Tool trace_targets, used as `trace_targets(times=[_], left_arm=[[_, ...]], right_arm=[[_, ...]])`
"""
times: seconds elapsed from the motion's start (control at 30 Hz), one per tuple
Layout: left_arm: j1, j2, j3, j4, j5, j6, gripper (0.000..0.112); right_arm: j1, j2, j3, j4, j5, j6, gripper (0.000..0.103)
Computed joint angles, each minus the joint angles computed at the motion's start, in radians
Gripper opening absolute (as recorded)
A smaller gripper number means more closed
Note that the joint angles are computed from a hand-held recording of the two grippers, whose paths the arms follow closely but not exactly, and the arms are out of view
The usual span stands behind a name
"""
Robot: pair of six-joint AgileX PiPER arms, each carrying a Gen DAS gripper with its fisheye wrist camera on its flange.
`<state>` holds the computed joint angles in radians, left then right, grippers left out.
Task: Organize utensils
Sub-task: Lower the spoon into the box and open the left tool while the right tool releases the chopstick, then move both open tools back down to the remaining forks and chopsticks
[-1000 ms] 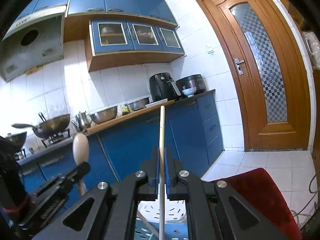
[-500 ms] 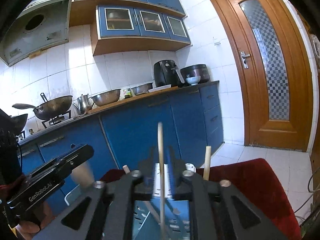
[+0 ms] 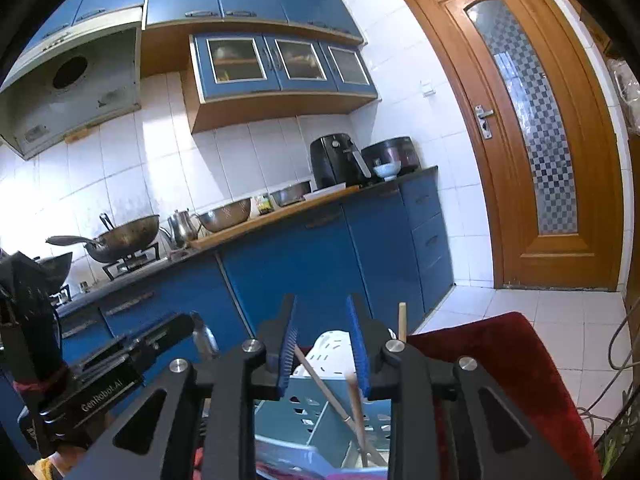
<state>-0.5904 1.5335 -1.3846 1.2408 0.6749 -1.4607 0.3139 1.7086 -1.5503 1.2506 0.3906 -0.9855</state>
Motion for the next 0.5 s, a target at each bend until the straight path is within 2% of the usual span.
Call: trace_targets(times=[0.23, 0.5], left_arm=[[-0.102, -0.088, 0.029, -0.058, 0.127, 0.068, 0.031], [-0.241, -0.171, 0.057, -0.106, 0.296, 0.096, 0.031]], right_arm=[[0.001, -0.112, 0.046, -0.246, 0.046, 0.265, 0.031], [-0.009, -0.231, 0.136, -0.418, 0.138, 0.471, 0.031]])
